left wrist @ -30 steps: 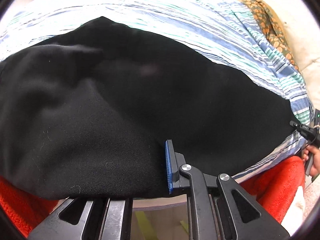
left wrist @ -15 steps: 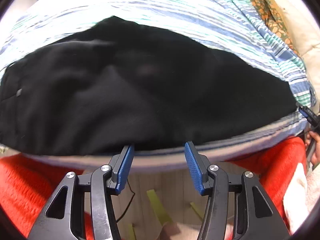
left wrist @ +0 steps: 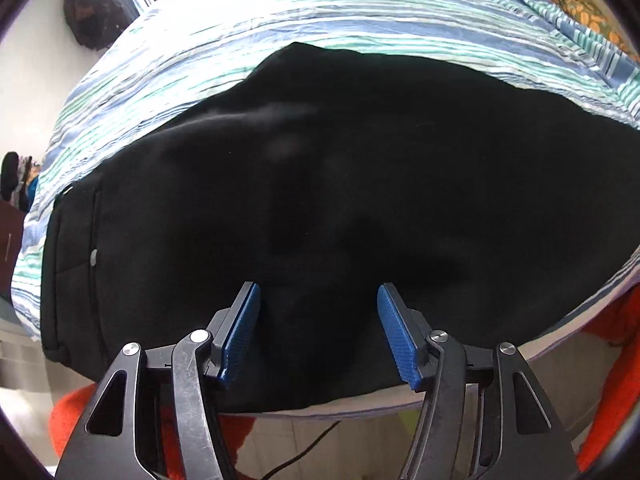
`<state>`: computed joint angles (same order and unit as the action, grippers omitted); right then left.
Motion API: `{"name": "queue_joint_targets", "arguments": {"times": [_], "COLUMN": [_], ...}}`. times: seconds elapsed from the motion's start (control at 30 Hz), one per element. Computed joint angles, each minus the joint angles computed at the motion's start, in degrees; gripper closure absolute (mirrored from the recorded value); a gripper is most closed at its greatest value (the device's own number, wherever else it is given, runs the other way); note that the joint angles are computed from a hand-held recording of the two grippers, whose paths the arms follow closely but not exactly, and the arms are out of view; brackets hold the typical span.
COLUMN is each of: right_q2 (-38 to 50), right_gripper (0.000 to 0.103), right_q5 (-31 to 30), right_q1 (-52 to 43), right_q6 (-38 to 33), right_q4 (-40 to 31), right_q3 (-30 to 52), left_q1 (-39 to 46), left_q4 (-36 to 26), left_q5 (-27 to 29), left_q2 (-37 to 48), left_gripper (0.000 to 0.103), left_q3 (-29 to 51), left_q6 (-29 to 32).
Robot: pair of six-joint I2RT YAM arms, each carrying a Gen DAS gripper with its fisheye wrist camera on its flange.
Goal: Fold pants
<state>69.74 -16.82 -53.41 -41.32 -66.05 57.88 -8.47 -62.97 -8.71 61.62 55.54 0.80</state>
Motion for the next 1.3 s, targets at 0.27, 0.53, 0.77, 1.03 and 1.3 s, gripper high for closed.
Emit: {"name": "queue_joint_targets", "arguments": {"times": [0.27, 0.53, 0.77, 1.03, 1.3], "right_q2": [3.83, 1.59, 2.03, 2.92, 3.11], "right_gripper": [0.046, 0.046, 0.046, 0.046, 0.046], "right_q5": [-7.3, -5.27, -5.18, -6.58, -7.12], "right_q1": [-7.06, -4.84, -4.39, -5.61, -6.15], "right_q6": [-3.25, -2.59, -2.39, -3.41, -3.08], "right_q4": [-3.39, -1.71, -1.26, -1.94, -2.07], "right_q3": [2.72, 1.05, 1.23, 1.84, 2.13], "left_q1": [-17.6, -34.18, -36.8, -39.55, -44.87], "left_q4": [-5.75, -3.59, -4.94, 0.74, 6.73], "left_q5": [4.53, 1.86, 0.23, -3.66, -2.63], "left_q2": [6.96, 37.34, 57.45, 59.56, 46.55], "left_gripper": [0.032, 0.031, 0.031, 0.03, 0.026], "left_q3": [16.33, 40.52, 60.97, 56.5, 39.35], "left_q6": [-8.58, -12.47, -18.64, -17.83, -15.77]}}
